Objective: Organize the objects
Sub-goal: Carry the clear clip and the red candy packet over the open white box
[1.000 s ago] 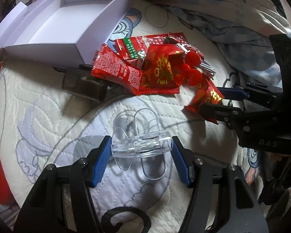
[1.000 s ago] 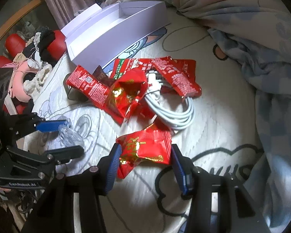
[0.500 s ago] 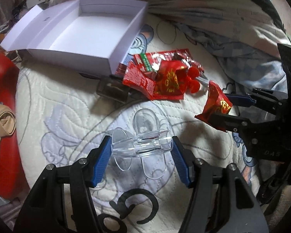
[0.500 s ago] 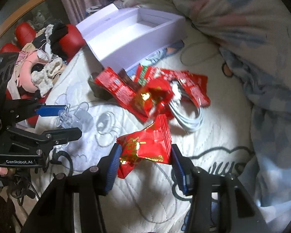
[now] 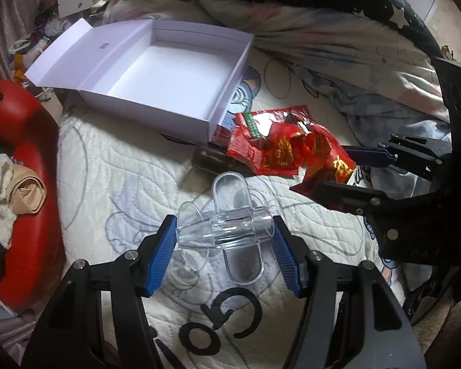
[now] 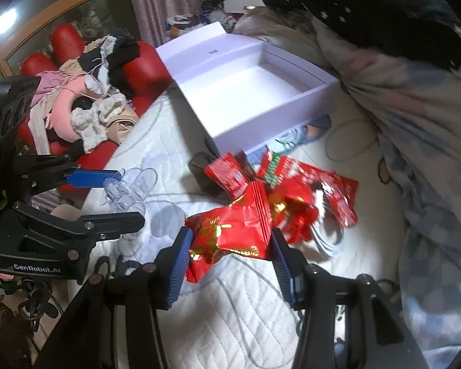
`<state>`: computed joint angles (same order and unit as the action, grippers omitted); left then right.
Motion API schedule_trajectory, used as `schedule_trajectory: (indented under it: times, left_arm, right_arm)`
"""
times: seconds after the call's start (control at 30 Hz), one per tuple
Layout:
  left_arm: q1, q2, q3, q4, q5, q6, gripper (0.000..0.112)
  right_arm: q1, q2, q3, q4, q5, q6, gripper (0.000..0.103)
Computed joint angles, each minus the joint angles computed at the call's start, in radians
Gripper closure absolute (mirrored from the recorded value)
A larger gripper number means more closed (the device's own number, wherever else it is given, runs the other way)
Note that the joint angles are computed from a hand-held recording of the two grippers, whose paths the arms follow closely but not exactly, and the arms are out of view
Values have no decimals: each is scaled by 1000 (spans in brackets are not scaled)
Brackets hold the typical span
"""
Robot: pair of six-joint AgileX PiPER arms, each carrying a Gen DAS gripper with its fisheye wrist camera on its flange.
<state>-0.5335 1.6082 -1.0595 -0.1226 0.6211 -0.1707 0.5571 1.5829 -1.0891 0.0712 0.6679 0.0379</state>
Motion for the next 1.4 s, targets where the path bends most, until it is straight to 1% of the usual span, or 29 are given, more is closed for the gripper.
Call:
schedule_trajectory:
  times: [0.2,0.33,0.5,0.57,0.67,0.87,0.97,1.03,1.23,1.3,1.4]
  left_arm:
    - [64,-21,-17,-21,27,34,53]
    - [110,-16,-43,-25,42,61,53]
    - [170,24,-102,-47,69,111,53]
    - [199,57,-141,-82,90,156,53]
    - [225,101,-196,-92,116,182,53]
    - [270,215,-358,-130,196,240,53]
    - [266,264,-440,-86,223,217,53]
    - [271,300,-497,-79,244,214,53]
    - [274,439,-738,-54,347,203,53]
    - [270,494,-831,-43,384,196,53]
    - [271,582,-971,-52,446,188,53]
  right_arm:
    - [31,63,-94,16,23,-23,52]
    - [27,111,-156,40,31,-52,52]
    - [10,181,-240,73,55,-100,52]
    - [-7,220,-287,110,76,-147,52]
    - [-25,269,-352,138,107,-189,52]
    - [-65,344,-464,143,163,-258,52]
    - [-94,397,-547,159,185,-302,52]
    - [-116,445,-621,172,216,-329,52]
    - [-175,607,-877,198,323,-375,52]
    - [-189,650,-947,204,353,-385,52]
    - [-209,743,-1094,205,415,-395,52]
